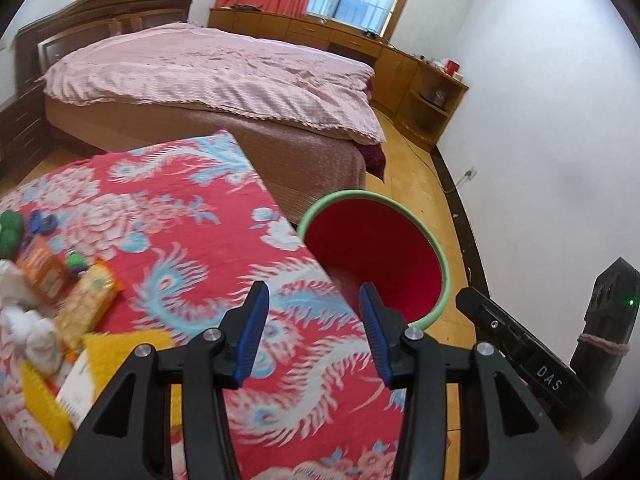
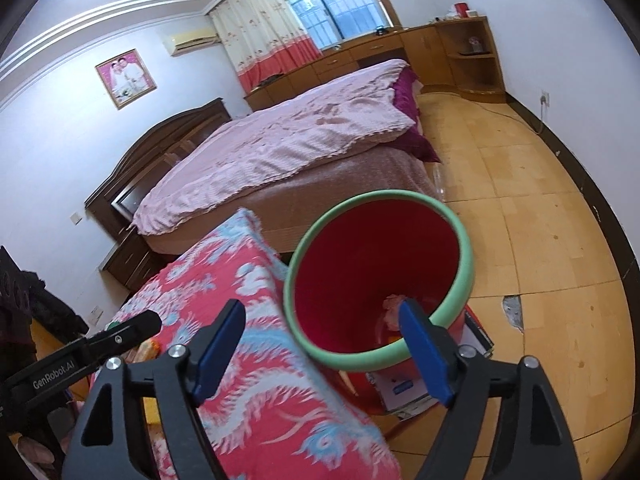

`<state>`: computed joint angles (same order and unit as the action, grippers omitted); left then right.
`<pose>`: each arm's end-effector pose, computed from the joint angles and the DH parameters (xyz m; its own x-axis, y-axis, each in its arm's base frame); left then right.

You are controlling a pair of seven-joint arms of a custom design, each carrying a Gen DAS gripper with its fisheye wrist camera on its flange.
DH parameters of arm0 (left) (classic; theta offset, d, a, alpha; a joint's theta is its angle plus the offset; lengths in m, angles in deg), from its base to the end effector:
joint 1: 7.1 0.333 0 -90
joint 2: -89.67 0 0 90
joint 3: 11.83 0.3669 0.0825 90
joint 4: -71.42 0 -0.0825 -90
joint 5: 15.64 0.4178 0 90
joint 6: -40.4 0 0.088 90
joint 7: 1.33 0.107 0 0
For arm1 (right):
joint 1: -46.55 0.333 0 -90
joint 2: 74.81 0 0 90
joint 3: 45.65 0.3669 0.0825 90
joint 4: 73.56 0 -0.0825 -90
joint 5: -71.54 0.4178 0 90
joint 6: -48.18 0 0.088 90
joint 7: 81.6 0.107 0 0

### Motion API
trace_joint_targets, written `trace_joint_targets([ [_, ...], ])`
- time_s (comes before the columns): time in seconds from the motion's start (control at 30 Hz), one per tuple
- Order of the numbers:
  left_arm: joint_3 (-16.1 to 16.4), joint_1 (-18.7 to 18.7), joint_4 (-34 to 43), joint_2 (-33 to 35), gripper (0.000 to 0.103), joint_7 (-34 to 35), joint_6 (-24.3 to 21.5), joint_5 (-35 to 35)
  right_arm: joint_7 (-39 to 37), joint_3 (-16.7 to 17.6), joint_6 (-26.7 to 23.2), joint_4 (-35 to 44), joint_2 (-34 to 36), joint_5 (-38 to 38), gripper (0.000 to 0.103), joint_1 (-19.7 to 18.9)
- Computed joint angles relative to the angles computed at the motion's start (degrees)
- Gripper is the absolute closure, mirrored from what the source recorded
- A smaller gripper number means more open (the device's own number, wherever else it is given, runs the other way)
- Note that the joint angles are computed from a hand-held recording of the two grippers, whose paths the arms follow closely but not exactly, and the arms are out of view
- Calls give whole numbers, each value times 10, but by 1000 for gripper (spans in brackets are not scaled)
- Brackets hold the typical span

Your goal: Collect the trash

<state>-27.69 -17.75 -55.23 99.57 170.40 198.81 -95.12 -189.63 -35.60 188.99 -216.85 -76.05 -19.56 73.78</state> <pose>0.5458 -0.2223 0.3451 -0.6500 -0.7033 0.2878 -0.6699 0.3515 -0.6540 0.3830 0.2922 0.3135 -0.5322 -0.7315 -0.4263 -0.3504 0.6487 -0.6756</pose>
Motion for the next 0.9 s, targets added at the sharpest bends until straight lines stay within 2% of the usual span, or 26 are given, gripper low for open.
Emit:
trace_joint_targets([
  [0.27,25,17,-40,-47,56,53,3,-59,-24,10,0,30,14,6,20,18],
  [0.47,48,33,-59,-67,56,54,-7,-71,-41,11,9,55,31,7,20,29],
  [0.9,76,70,-77,-61,56,86,29,-116,-81,7,29,102,71,15,20,52],
])
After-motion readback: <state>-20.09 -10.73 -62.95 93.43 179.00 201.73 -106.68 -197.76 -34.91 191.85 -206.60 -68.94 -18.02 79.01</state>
